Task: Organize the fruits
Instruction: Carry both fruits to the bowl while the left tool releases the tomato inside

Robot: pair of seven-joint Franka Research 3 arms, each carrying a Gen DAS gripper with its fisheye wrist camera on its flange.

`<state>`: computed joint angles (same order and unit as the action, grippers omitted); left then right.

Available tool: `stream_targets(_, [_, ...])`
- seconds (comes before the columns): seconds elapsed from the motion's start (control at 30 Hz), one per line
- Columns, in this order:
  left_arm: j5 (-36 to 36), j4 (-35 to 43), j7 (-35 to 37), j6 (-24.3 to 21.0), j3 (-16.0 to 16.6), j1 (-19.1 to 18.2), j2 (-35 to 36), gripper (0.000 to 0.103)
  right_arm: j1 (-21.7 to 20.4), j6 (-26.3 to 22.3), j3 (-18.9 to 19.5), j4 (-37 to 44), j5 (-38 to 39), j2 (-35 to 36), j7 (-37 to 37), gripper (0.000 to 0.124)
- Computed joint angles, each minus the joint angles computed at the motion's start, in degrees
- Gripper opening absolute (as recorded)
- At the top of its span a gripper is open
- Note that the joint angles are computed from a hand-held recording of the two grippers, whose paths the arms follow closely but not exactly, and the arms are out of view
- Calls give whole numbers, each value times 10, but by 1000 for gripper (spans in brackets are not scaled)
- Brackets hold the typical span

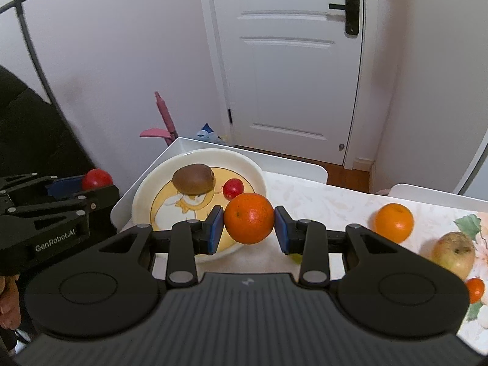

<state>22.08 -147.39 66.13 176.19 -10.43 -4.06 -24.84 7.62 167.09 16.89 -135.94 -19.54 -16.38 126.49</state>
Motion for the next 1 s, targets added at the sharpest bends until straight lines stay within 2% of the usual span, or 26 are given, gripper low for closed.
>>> stream_targets(0.17, [-26,26,67,11,57,-45,55,37,-20,-20,20,40,-60,43,68,51])
stream_targets(0.3, [-67,48,135,16,94,-79,99,37,-9,-43,12,69,-106,75,118,51])
stream_targets(0.4, [-106,64,189,17,111,-98,129,37,6,-55,-1,87,-129,95,142,51])
stream_targets(0.7, [-175,103,274,1,74,-68,196,37,64,-74,-58,118,-154,134,164,51])
stream_targets(0.9, [-158,113,271,-7,42,-36,212,38,93,-73,-90,124,-138,144,150,51])
stream_targets(0.93, [-149,112,263,-4,38,-31,212,39,95,-71,-92,123,-136,144,147,51])
stream_targets(1.0, [-111,107,232,7,29,-17,208,57,98,-68,-96,122,-130,143,138,51])
